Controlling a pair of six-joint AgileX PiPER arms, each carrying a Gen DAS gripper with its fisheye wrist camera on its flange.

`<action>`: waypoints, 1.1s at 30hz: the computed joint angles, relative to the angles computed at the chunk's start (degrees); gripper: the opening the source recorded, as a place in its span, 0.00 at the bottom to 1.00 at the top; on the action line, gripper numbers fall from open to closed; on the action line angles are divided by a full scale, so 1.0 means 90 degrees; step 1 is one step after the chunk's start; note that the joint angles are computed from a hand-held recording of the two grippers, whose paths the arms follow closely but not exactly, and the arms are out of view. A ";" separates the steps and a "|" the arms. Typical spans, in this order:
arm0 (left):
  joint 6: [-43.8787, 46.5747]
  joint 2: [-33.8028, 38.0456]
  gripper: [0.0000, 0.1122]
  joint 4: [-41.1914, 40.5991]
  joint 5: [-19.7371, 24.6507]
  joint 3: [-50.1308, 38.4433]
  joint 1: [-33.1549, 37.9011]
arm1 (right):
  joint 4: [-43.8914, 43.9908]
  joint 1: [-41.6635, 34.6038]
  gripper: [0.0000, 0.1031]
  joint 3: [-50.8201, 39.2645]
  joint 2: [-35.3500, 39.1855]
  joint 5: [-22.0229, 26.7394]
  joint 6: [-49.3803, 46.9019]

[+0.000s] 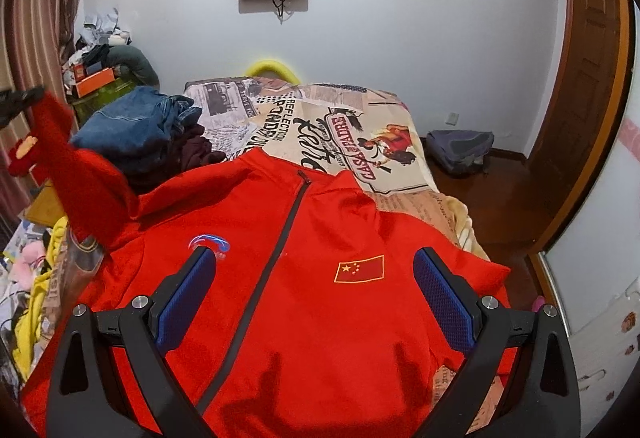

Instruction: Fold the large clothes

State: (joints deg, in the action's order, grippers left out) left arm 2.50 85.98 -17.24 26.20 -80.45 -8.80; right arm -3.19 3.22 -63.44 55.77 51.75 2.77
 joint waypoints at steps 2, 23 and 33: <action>-0.0456 0.0223 0.02 0.0616 0.0063 -0.0281 -0.0618 | 0.0173 -0.0205 0.95 0.0030 -0.0045 0.0017 -0.0222; -0.0500 0.2604 0.03 0.1360 0.1709 -0.1331 -0.3374 | 0.2108 -0.2760 0.95 0.0448 -0.0388 0.0527 -0.2728; 0.0154 0.1500 0.39 0.0494 0.1427 -0.0256 -0.2723 | 0.0756 -0.1050 0.95 0.0422 -0.0303 0.0255 -0.1418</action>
